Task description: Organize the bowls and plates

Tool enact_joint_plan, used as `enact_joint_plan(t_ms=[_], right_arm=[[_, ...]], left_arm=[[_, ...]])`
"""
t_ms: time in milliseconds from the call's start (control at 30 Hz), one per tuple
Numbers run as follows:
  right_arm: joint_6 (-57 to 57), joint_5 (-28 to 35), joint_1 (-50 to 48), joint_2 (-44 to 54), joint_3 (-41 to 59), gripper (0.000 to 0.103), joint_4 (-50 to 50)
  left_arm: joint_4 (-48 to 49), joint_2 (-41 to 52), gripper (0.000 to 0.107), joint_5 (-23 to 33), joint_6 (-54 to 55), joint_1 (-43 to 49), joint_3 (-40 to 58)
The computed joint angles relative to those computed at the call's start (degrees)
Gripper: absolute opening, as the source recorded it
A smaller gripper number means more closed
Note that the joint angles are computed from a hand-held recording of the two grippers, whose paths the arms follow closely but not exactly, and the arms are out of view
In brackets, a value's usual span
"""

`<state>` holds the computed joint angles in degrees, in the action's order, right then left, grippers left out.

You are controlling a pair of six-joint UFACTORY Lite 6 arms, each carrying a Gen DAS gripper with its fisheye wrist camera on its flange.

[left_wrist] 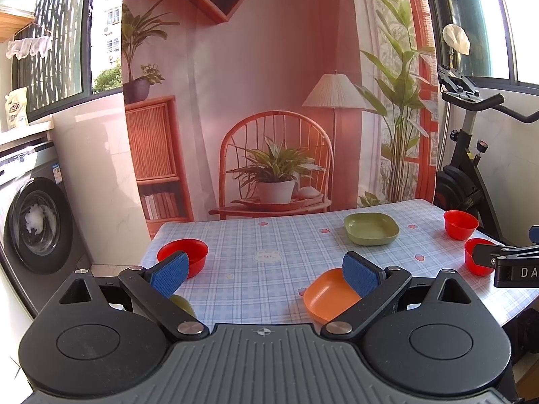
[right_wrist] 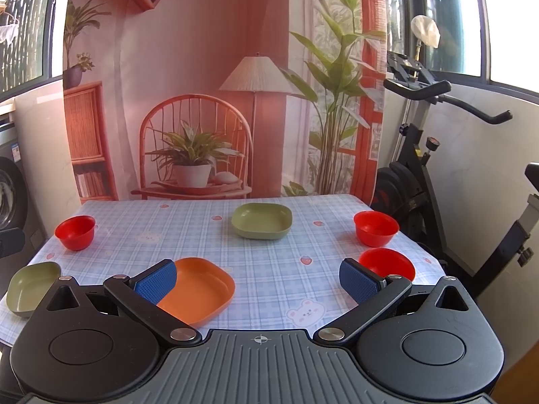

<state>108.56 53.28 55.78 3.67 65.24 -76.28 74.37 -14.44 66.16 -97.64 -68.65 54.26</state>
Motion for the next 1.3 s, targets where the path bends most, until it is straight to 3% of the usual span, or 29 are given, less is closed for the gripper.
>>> enact_joint_plan(t_ms=[567,767,967,1133,1300], right_arm=[[-0.6,0.0,0.0,0.0,0.5,0.103,0.4],[0.1,-3.6,-2.1,0.2,0.9,0.103,0.2],[-0.8,-8.8,-6.7,5.3,6.2,0.102,-0.7],[-4.7,-12.3,-9.6,14.8,17.3,0.099,-2.6],[-11.8,-16.8,-11.6,27.4,34.3,0.096,0.9]], left_arm=[[-0.7,0.3,0.099,0.8,-0.9,0.2,0.6],[0.2,-0.7,0.099,-1.2,0.1,2.3,0.7],[3.6,-1.5,0.099,-9.4,5.2,12.1,-0.9],[4.1,-3.4,0.098,-21.1,12.1,25.9,-0.6],[-2.5,-4.7,0.098,-36.1,19.2,42.6,0.9]])
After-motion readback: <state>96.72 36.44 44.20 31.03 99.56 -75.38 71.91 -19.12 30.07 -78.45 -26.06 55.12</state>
